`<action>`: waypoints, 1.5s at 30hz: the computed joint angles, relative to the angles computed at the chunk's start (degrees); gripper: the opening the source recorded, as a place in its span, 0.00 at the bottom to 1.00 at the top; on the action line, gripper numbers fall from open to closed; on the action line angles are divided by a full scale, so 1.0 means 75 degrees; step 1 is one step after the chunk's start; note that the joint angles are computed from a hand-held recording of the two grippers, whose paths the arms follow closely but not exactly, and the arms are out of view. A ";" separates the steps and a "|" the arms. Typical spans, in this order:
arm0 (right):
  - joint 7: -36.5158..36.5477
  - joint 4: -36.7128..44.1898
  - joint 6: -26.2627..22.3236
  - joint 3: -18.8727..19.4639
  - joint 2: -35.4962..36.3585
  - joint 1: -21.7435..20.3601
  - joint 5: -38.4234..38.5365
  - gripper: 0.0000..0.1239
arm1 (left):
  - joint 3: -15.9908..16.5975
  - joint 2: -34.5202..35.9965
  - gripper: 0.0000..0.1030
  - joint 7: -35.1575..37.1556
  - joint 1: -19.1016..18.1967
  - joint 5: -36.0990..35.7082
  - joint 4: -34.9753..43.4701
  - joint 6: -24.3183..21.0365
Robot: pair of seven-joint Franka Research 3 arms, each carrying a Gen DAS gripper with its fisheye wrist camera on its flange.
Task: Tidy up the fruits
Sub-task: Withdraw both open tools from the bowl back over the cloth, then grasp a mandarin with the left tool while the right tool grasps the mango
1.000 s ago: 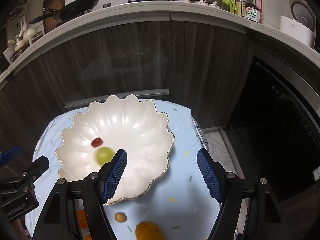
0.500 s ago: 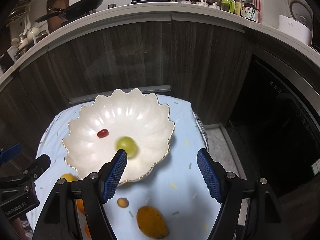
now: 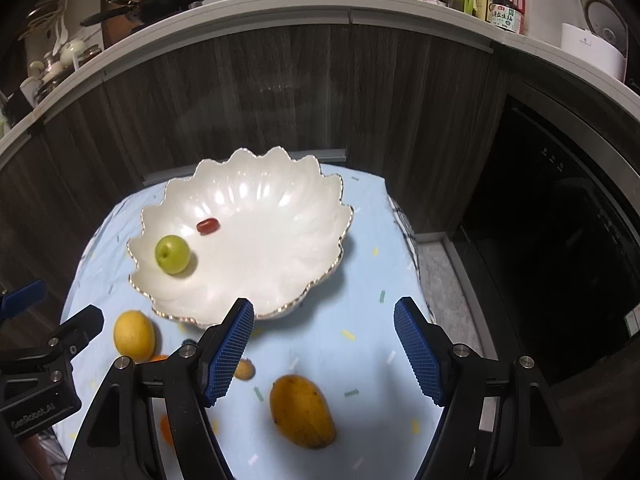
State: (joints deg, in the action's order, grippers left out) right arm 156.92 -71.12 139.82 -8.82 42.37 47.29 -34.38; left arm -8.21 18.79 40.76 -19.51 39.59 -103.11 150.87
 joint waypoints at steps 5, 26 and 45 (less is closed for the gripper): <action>0.0034 -0.0260 0.0074 0.0037 -0.0097 0.0008 0.0030 0.59 | -0.0019 -0.0001 0.87 0.0005 -0.0008 -0.0033 -0.0119 0.0008; -0.0348 -0.0703 0.0293 0.0271 0.0017 -0.0053 0.0621 0.59 | -0.0124 0.0348 0.86 0.0329 0.0050 -0.0533 -0.0441 0.0229; -0.1074 -0.0564 0.0398 0.0392 0.0411 -0.0153 0.1488 0.59 | -0.0113 0.0996 0.79 0.0858 0.0025 -0.1313 -0.0089 0.0123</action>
State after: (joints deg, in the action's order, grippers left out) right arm 148.86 -75.35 142.81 -5.88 45.46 46.14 -23.22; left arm -9.06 26.26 47.19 -19.32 29.74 -103.77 151.80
